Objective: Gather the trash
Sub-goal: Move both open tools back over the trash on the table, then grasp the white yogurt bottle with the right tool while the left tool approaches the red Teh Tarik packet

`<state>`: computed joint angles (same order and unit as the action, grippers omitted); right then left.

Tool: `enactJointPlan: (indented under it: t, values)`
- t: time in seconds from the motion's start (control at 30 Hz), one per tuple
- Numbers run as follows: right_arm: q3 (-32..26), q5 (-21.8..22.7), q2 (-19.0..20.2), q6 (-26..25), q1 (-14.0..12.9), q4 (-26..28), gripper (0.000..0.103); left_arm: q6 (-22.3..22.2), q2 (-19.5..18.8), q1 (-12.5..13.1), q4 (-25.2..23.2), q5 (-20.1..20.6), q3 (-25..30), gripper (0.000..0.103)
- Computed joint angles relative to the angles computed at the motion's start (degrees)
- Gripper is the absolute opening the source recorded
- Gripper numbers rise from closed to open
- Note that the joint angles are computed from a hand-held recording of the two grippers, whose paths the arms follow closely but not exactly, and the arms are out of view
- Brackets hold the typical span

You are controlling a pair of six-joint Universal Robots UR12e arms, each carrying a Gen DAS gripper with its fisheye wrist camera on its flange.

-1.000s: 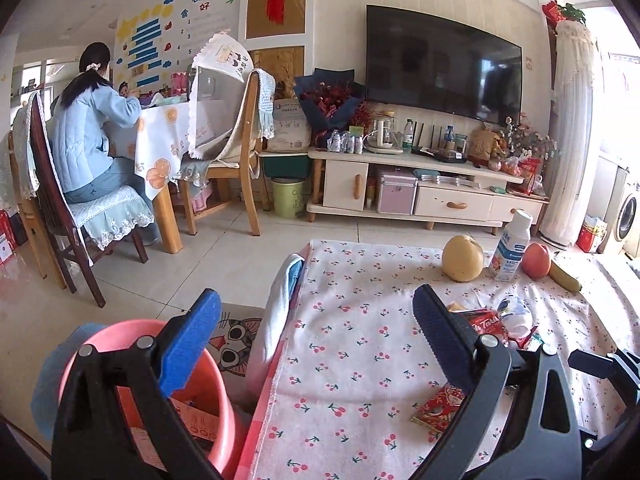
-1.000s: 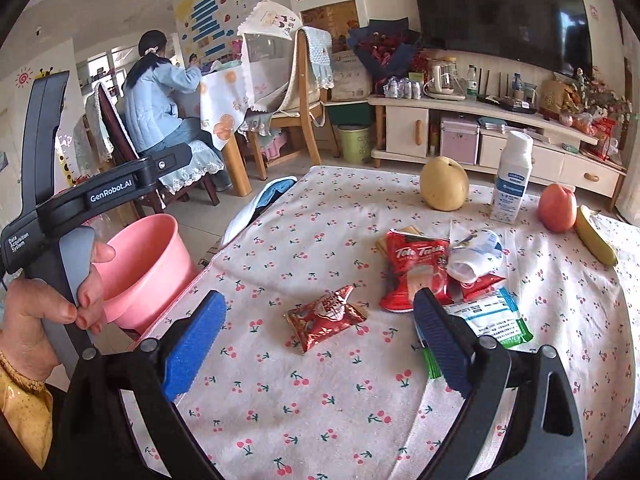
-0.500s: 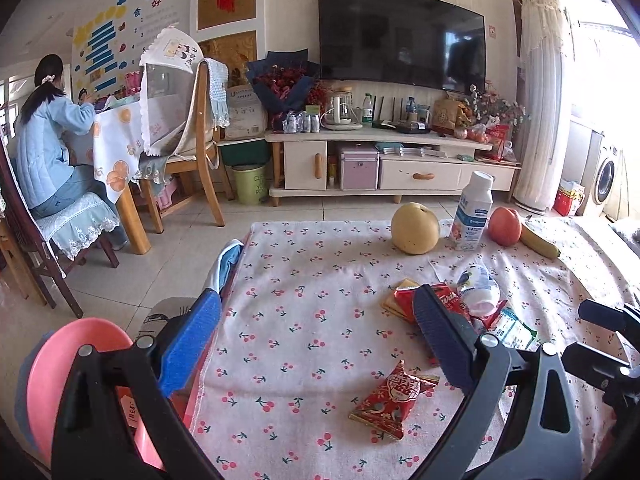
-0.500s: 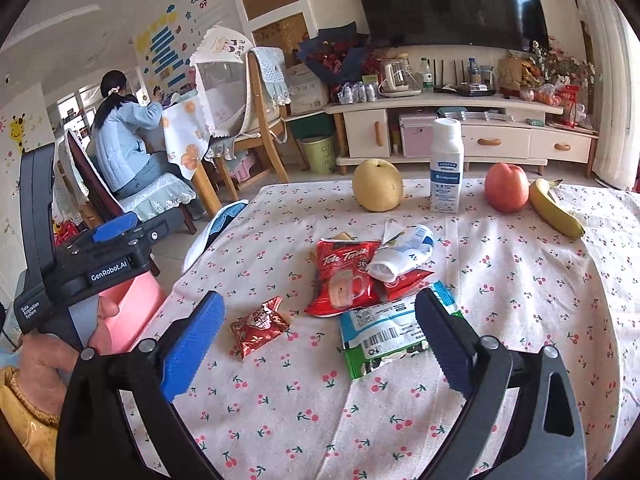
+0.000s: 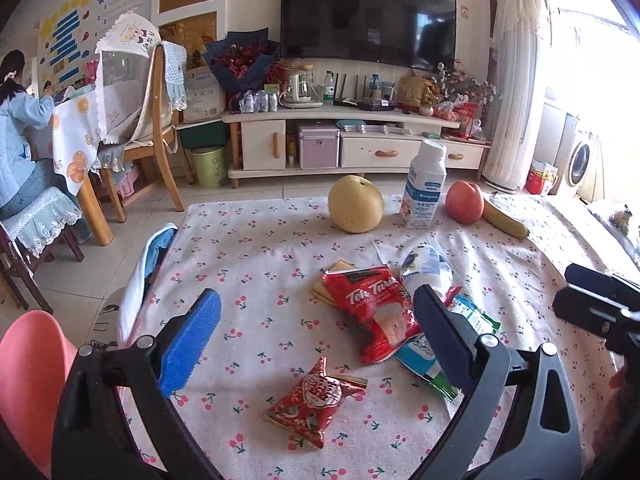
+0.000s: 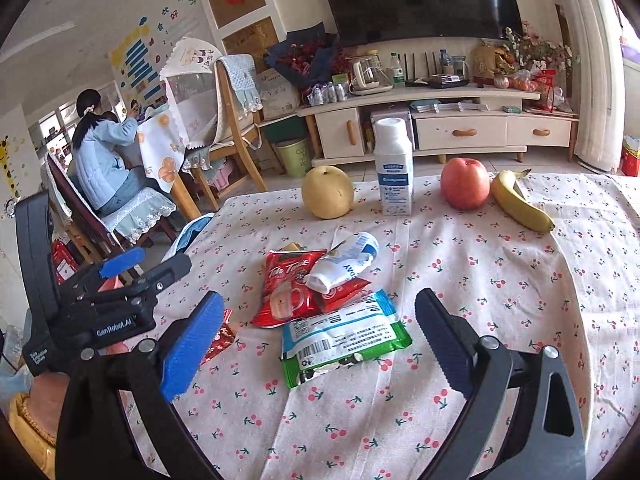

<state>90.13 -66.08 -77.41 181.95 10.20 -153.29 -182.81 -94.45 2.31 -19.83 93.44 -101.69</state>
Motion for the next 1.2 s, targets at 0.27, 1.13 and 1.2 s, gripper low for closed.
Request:
enactJointPlan:
  t: [0.27,1.13,1.2]
  values:
    - [-3.2,-1.2,2.2,3.0,-1.9,4.2,0.095,0.6,-1.2,-0.5,-3.5,-3.2,0.9,0.097]
    - [-17.7,14.5,16.0,2.7,-2.1,19.6,0.077,-6.6,-8.3,-1.7,-12.4,-5.7,7.2,0.097]
    - [-18.2,15.6,16.6,2.2,-1.9,20.8,0.077,-6.9,-8.5,-1.6,-12.7,-5.9,7.4,0.097]
